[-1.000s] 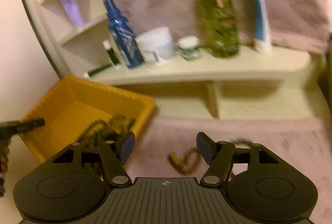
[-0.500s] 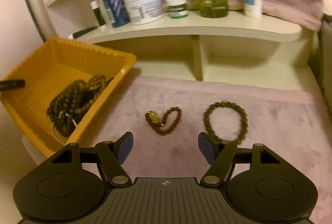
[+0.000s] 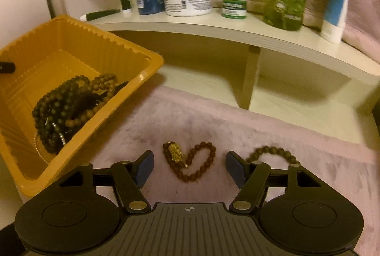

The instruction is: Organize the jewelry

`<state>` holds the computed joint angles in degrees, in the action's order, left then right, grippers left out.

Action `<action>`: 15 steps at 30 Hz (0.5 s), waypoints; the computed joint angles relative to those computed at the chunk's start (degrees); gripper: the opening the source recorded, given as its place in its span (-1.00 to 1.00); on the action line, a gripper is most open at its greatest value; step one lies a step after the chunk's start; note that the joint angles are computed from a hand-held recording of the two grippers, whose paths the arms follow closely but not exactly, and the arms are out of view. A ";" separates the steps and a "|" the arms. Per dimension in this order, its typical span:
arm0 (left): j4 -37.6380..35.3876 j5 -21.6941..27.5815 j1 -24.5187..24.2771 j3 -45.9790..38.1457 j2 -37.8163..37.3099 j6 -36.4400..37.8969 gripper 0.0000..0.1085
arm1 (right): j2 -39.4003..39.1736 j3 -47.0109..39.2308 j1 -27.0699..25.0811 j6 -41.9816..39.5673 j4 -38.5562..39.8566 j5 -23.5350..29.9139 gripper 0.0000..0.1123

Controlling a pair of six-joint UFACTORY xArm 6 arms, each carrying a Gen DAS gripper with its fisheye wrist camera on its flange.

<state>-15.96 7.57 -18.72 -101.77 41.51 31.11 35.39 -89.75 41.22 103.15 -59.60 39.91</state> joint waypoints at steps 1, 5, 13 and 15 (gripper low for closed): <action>0.09 -0.09 0.00 0.02 0.02 -0.12 -0.62 | 0.41 -0.58 0.14 -0.83 0.17 0.64 -0.05; 0.04 -0.06 0.00 0.05 0.02 -0.09 -0.62 | 0.91 -1.26 0.31 -2.13 -0.53 0.89 -0.53; 0.36 -0.12 0.04 0.03 0.06 -0.18 -0.61 | 0.49 -1.31 0.42 -3.01 0.20 0.35 -0.83; 0.31 -0.05 0.07 -0.01 0.05 -0.17 -0.61 | 0.11 -1.17 0.50 -2.72 0.20 0.49 -0.83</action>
<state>-15.65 7.52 -18.65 -101.78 41.56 30.94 35.50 -90.92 41.71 100.44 -59.39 40.40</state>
